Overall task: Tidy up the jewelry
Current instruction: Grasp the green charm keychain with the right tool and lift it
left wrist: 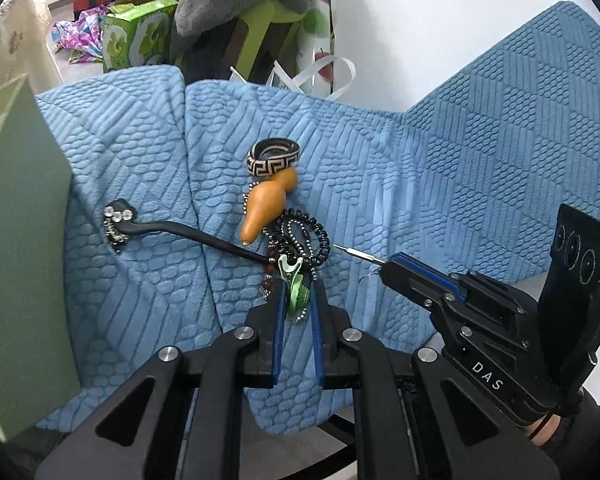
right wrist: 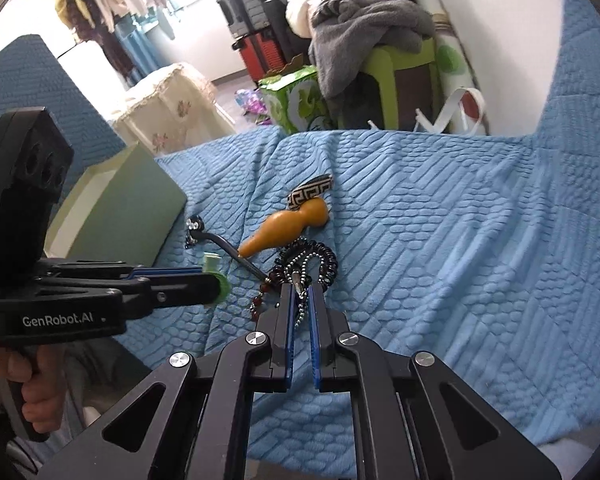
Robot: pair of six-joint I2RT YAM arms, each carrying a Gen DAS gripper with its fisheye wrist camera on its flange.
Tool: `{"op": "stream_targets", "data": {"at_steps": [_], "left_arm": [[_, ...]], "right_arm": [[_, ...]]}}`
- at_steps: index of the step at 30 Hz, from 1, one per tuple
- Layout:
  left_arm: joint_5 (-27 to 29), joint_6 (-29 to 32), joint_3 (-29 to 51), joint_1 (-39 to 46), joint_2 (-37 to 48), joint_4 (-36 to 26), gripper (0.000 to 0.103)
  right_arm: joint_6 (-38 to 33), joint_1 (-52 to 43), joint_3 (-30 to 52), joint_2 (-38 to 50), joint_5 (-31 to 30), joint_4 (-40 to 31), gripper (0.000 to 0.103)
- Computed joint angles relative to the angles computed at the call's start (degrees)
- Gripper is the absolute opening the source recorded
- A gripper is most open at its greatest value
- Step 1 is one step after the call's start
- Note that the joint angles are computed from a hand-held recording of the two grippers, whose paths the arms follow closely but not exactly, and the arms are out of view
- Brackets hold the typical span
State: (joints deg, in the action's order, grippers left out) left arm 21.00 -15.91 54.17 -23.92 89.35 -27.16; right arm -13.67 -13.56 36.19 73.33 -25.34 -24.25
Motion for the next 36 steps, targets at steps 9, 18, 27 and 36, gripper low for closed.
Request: {"op": "stream_targets", "data": {"at_steps": [9, 18, 27, 36], "left_arm": [[-1.8, -0.2, -3.6, 0.0, -9.4, -3.5, 0.012], [-3.0, -0.5, -6.3, -0.3, -19.1, -7.8, 0.012], [-2.6, 2.4, -0.1, 2.4, -23.2, -15.2, 0.012], [-5.4, 8.2, 9.5, 9.8, -24.1, -24.1, 0.012]], "right_arm": [[3.5, 0.7, -0.7, -12.7, 5.1, -11.3, 0.005], [10.9, 6.7, 0.1, -23.0, 9.5, -20.0, 0.005], [17.0, 13.9, 7.1, -26.7, 13.3, -25.3, 0.005], [21.8, 21.7, 18.9, -23.0, 17.1, -26.6, 0.005]]}}
